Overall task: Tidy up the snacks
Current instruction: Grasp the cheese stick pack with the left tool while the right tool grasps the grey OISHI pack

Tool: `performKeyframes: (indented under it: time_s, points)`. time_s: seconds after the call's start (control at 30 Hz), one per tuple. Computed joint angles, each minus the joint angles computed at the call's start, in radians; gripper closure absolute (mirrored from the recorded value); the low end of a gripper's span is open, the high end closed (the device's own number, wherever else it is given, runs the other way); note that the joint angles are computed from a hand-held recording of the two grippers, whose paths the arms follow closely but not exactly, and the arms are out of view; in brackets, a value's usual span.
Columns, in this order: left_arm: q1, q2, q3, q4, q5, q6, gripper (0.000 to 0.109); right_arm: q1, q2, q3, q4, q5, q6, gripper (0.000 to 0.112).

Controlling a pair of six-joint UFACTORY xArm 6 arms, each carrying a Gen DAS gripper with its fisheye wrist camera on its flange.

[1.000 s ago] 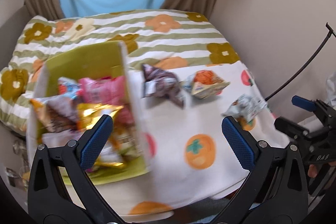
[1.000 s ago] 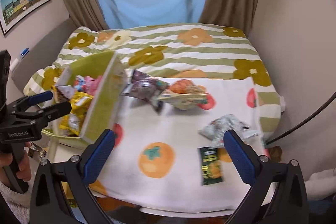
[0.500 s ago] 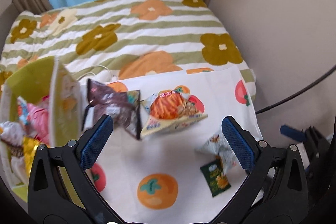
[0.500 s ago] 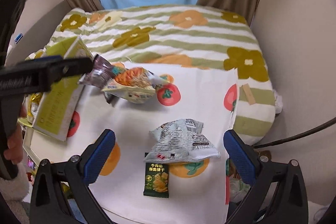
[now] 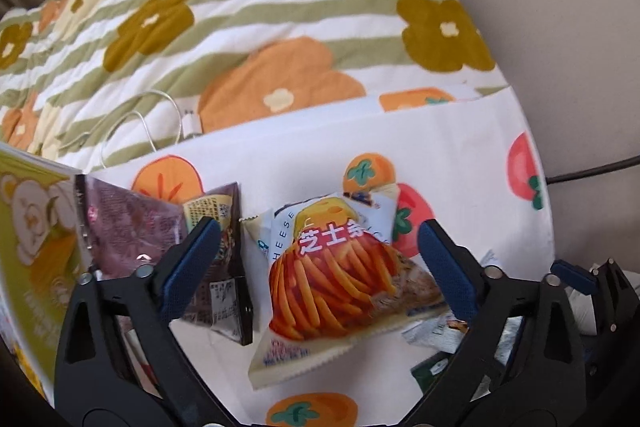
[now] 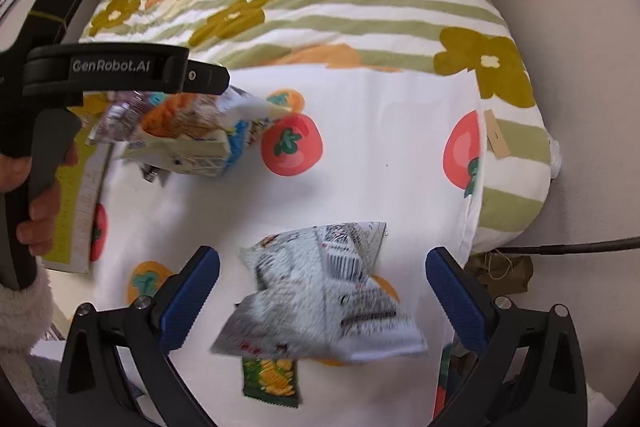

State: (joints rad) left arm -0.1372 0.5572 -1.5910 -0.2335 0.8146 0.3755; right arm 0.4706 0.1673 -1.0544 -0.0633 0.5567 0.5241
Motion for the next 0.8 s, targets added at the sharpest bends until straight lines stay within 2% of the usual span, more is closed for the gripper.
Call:
performKeyframes:
  time_s: [0.13,0.27,0.5,0.53,0.67,0.73,0.8]
  points:
    - [-0.001,0.017,-0.003,0.007,0.009,0.004,0.017,-0.006,0.042,-0.025,0.034,0.017,-0.052,0.010]
    - [-0.004,0.000,0.032,-0.010,0.007,0.022,0.018,-0.003,0.065,-0.041,-0.022,0.054,-0.056,0.010]
    - [-0.010,-0.054,0.146,0.004,-0.033,0.035,0.018,-0.007,0.061,-0.006,0.015,0.044,-0.099,0.010]
    - [-0.008,-0.057,0.155,0.001,-0.035,0.038,0.023,-0.007,0.059,0.001,0.021,0.039,-0.100,0.010]
    - [-0.006,-0.071,0.199,0.004,-0.060,0.045,0.032,-0.007,0.047,0.032,0.034,0.011,-0.106,0.010]
    - [-0.002,-0.082,0.215,-0.008,-0.074,0.060,0.041,-0.005,0.039,0.045,0.034,-0.003,-0.107,0.010]
    - [0.002,-0.088,0.221,-0.018,-0.075,0.067,0.044,-0.002,0.036,0.047,0.031,-0.006,-0.112,0.010]
